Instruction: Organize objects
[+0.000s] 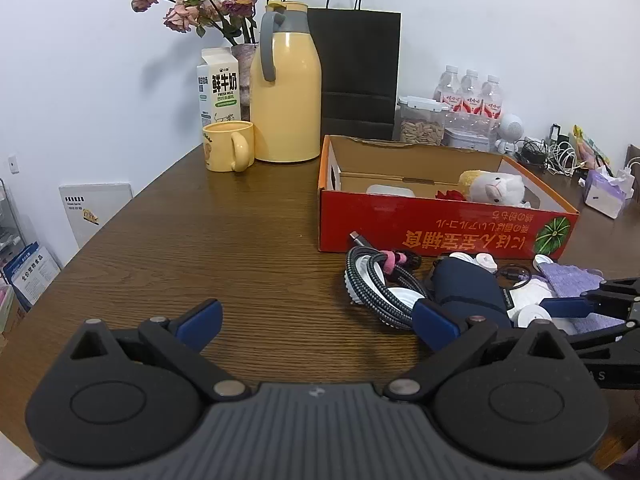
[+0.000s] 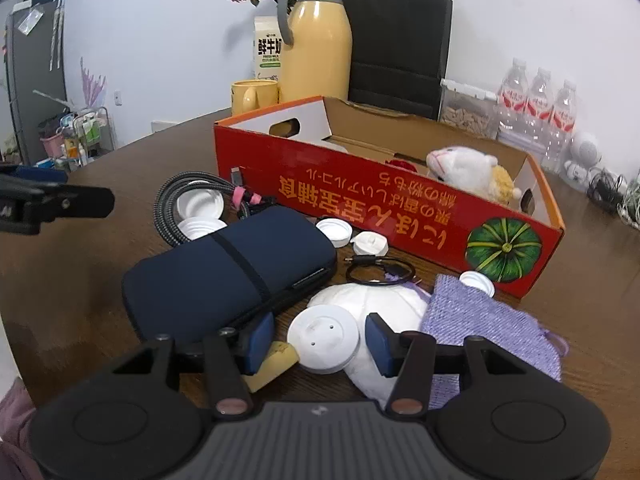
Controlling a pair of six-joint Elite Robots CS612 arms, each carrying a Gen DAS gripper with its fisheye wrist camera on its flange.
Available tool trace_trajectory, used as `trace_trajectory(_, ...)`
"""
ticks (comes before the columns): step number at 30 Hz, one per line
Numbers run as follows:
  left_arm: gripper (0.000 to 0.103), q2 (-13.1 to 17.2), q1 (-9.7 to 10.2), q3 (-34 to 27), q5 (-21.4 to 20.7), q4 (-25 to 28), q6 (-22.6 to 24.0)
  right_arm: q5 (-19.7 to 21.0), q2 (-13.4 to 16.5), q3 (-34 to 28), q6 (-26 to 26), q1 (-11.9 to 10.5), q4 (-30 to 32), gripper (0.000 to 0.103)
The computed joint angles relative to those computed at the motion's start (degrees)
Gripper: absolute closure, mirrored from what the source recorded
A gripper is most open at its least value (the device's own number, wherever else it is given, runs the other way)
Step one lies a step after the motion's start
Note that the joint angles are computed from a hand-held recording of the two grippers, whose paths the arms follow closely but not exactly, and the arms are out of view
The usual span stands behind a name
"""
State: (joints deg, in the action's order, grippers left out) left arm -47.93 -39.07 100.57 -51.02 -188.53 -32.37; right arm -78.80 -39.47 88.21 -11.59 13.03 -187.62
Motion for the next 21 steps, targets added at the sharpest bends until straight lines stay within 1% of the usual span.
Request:
trace_trajectory(2, 0.0, 0.0, 0.02, -0.03, 0.03, 0.36, -0.23, 0.08, 0.12, -0.04, 0.69, 0.01, -0.07, 0.053)
trace_trajectory(5, 0.0, 0.02, 0.03, -0.09, -0.05, 0.62, -0.57, -0.02, 0.25, -0.06, 1.15, 0.13, -0.43, 0.056)
trace_trajectory(6, 0.0, 0.02, 0.02, -0.08, -0.02, 0.68, -0.64, -0.27, 0.28, -0.08, 1.38, 0.19, -0.51, 0.059)
trace_trajectory(7, 0.0, 0.05, 0.01, -0.17, -0.04, 0.81, -0.69, -0.99, 0.33, -0.16, 1.6, 0.32, -0.6, 0.064)
trace_trajectory(14, 0.0, 0.13, -0.09, -0.37, 0.0, 1.16, -0.48, -0.16, 0.4, 0.22, 3.28, -0.06, -2.32, 0.065)
trace_trajectory(21, 0.0, 0.34, -0.15, -0.78, -0.45, 1.78, -0.28, -0.31, -0.03, 1.8, 6.32, -0.69, -6.96, 0.065)
